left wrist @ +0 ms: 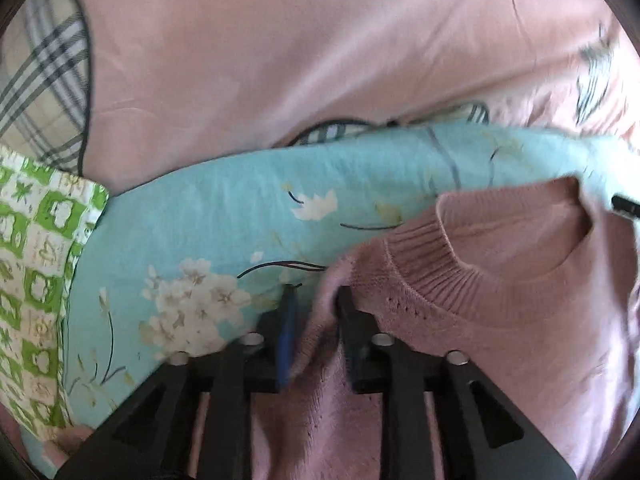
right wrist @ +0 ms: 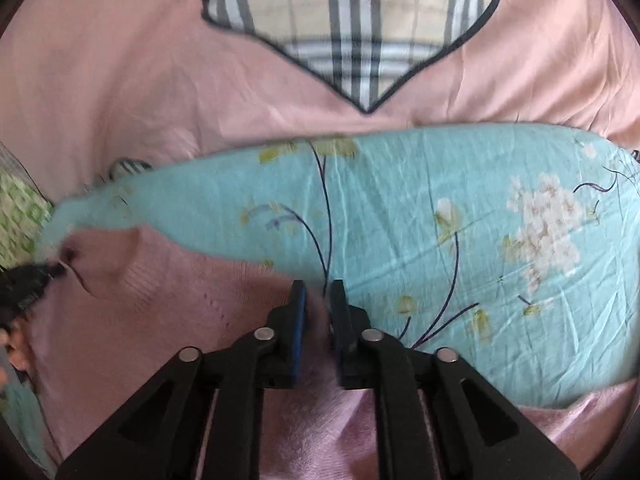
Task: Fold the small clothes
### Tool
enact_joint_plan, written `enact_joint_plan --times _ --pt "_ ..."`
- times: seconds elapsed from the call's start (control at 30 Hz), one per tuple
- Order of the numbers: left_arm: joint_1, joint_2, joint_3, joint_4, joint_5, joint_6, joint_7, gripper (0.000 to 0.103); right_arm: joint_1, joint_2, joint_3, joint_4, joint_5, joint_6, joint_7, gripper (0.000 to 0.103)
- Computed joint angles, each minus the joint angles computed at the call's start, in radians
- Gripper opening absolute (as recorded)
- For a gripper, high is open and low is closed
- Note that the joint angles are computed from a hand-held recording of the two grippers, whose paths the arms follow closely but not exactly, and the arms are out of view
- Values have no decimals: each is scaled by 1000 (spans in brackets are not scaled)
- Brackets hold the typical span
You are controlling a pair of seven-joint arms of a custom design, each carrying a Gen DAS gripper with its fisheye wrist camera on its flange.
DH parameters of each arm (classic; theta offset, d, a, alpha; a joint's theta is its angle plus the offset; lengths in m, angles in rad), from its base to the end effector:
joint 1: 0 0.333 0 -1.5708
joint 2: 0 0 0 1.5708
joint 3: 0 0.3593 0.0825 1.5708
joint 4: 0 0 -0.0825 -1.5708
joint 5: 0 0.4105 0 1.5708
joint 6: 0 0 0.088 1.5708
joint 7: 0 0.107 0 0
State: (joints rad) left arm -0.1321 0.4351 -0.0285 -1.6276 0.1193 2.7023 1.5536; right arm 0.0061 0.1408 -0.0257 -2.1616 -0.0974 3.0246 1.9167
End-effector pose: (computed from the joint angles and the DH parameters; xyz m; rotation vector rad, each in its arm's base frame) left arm 0.7515 -0.1222 0.4695 -1.6246 2.0447 -0.6001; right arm 0.6292 -0.0045 0.4419 -1.5228 2.0045 -0.6060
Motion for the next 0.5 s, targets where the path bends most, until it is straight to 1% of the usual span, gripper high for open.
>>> enact_joint_plan --times 0.03,0.07,0.1,0.13,0.17,0.2,0.27,0.3,0.33,0.4,0.43,0.47,0.5 --pt "-6 -13 11 -13 8 11 -19 47 -5 -21 -6 -12 9 -1 0 17" --pt "-14 -29 23 -33 22 31 -39 52 -38 -46 23 -38 87 16 -59 22" --pt "-9 -49 19 -57 18 46 -44 53 -69 -76 54 -66 193 28 -138 25" --pt "-4 -63 13 -73 11 50 -46 54 -76 -109 61 -95 285 38 -201 32" --pt "2 -88 7 -103 1 56 -50 54 -71 -144 52 -134 351 56 -247 35" --pt "9 -106 -2 -126 -13 63 -47 54 -62 -179 37 -174 360 74 -242 35" --pt "26 -148 -28 -184 -53 82 -36 55 -29 -249 -16 -238 424 89 -274 36" --pt "22 -171 -28 -215 -81 93 -31 56 -33 -284 -27 -274 412 93 -250 36" --pt "52 -229 -59 -282 -120 99 -5 58 -73 -325 -6 -322 363 97 -188 36" --pt "66 -289 -84 -351 -186 104 24 58 -145 -394 28 -404 299 102 -99 38" --pt "65 -311 -89 -379 -201 107 25 61 -190 -425 45 -432 271 93 -58 41" --pt "50 -336 -92 -412 -188 110 -6 62 -215 -454 44 -462 257 88 -31 44" --pt "41 -350 -93 -431 -170 107 -33 63 -246 -472 55 -479 242 82 7 46"
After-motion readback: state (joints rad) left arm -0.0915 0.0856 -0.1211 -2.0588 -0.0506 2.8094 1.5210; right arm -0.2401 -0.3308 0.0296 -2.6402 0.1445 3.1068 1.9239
